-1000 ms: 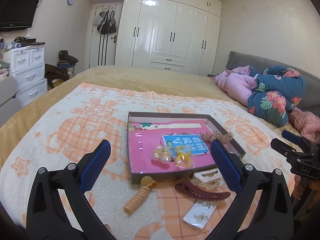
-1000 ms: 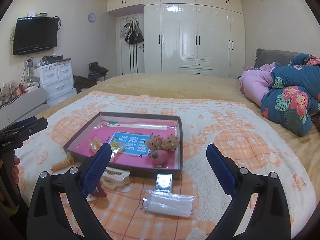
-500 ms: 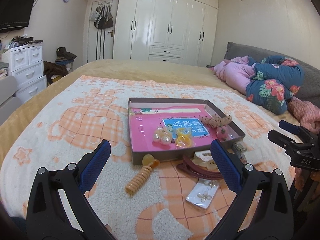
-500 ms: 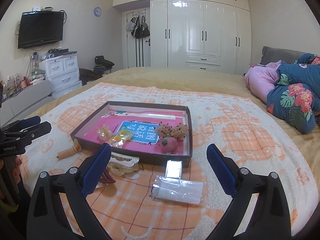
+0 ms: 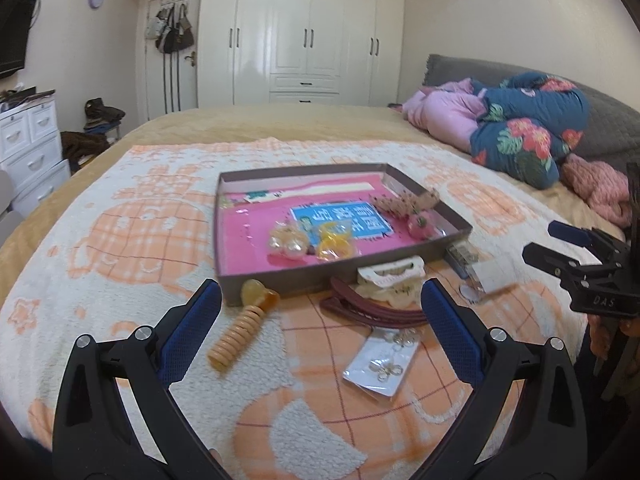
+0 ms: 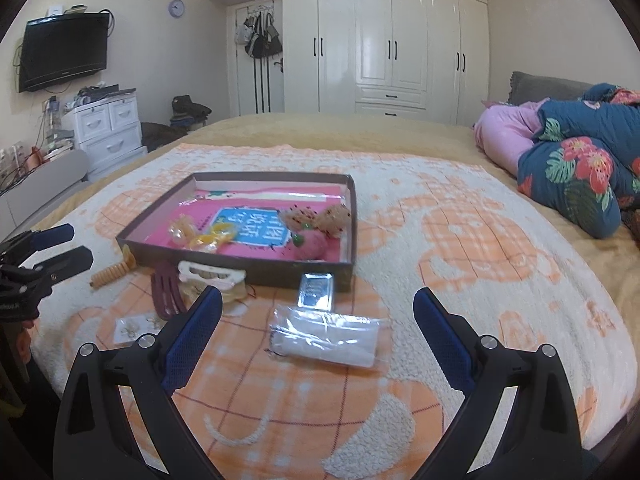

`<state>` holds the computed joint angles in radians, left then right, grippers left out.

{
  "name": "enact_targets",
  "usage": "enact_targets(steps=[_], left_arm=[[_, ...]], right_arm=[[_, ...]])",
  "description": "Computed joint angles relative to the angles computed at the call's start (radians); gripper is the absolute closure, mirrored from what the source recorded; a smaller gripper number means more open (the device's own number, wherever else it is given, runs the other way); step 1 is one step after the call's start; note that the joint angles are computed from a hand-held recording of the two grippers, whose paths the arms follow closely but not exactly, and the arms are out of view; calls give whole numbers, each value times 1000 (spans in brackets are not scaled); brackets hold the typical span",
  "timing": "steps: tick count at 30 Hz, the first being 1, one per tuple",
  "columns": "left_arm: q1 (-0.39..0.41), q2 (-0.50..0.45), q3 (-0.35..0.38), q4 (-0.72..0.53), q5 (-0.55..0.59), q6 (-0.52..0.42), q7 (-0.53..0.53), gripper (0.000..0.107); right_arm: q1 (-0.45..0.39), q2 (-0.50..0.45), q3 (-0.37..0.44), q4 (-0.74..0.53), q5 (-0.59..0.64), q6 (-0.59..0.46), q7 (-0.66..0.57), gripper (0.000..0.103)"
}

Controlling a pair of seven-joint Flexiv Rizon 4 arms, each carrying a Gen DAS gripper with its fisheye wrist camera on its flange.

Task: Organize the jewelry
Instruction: 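Withdraw both tools from the box toward the remaining items, then grasp the clear earring card packet with the left gripper while the right grasps the clear plastic packet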

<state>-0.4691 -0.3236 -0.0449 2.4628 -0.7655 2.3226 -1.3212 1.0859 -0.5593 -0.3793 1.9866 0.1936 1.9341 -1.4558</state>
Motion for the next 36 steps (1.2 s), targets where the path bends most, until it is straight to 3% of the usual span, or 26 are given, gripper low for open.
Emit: enact_targets(steps=[15, 27, 33, 35, 36], left_arm=[[-18, -59, 14, -53, 29, -102, 52, 15], [12, -84, 41, -81, 148, -213, -2, 16], [10, -94, 61, -99, 183, -273, -13, 43], [16, -93, 62, -103, 212, -280, -22, 53], [34, -91, 52, -101, 242, -283, -35, 63]], right_arm=[[-53, -55, 15, -24, -73, -74, 112, 9], [-117, -100, 51, -72, -218, -143, 231, 7], [-166, -113, 95, -93, -270, -154, 282, 8], [-168, -114, 93, -87, -282, -140, 280, 27], [-166, -113, 90, -85, -291, -142, 273, 30]])
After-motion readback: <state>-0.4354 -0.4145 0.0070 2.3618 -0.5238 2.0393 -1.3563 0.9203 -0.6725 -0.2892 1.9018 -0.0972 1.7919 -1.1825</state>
